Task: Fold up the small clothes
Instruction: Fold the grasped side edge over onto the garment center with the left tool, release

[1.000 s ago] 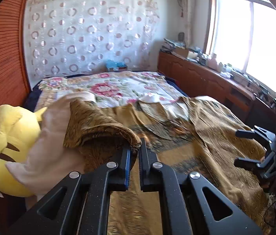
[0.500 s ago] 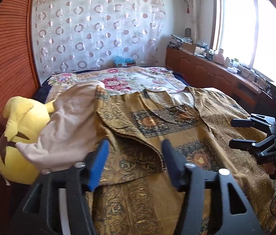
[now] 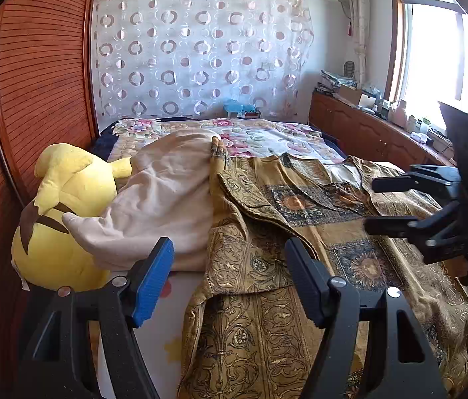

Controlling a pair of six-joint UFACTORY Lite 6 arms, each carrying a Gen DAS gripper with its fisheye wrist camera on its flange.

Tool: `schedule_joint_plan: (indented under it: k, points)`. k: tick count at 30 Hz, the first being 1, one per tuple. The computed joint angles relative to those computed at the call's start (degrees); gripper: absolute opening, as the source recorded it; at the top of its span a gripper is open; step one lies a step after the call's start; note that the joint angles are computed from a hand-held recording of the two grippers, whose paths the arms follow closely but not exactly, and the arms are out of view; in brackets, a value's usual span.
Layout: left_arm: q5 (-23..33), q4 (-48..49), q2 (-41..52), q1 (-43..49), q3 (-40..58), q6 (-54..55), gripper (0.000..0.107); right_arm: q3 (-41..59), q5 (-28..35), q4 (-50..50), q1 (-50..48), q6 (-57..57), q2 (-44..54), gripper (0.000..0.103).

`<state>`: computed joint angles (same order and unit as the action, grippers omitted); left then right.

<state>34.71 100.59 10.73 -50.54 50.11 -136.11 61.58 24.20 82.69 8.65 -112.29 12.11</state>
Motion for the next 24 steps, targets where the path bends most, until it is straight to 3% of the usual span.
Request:
schedule_joint_plan:
  k: [3, 8, 17, 24]
  points:
    - [0.91, -1.19, -0.08, -0.21, -0.47, 1.04, 0.07, 5.85, -3.39, 3.21, 4.57, -1.83, 6.76, 0.072]
    - [0.56, -0.87, -1.15, 0.47, -2.09, 0.51, 0.07, 19.8, -5.24, -3.59, 8.57, 9.99, 20.46, 0.069]
    - [0.07, 0.65, -1.18, 0.48, -4.02, -1.65, 0.07, 43.32, -7.83, -37.95, 11.89, 50.09, 37.96, 0.069]
    - [-0.52, 0.26, 1.56, -0.15, -1.48, -0.73, 0.07, 41.74, -9.51, -32.04, 7.64, 46.72, 36.62, 0.069]
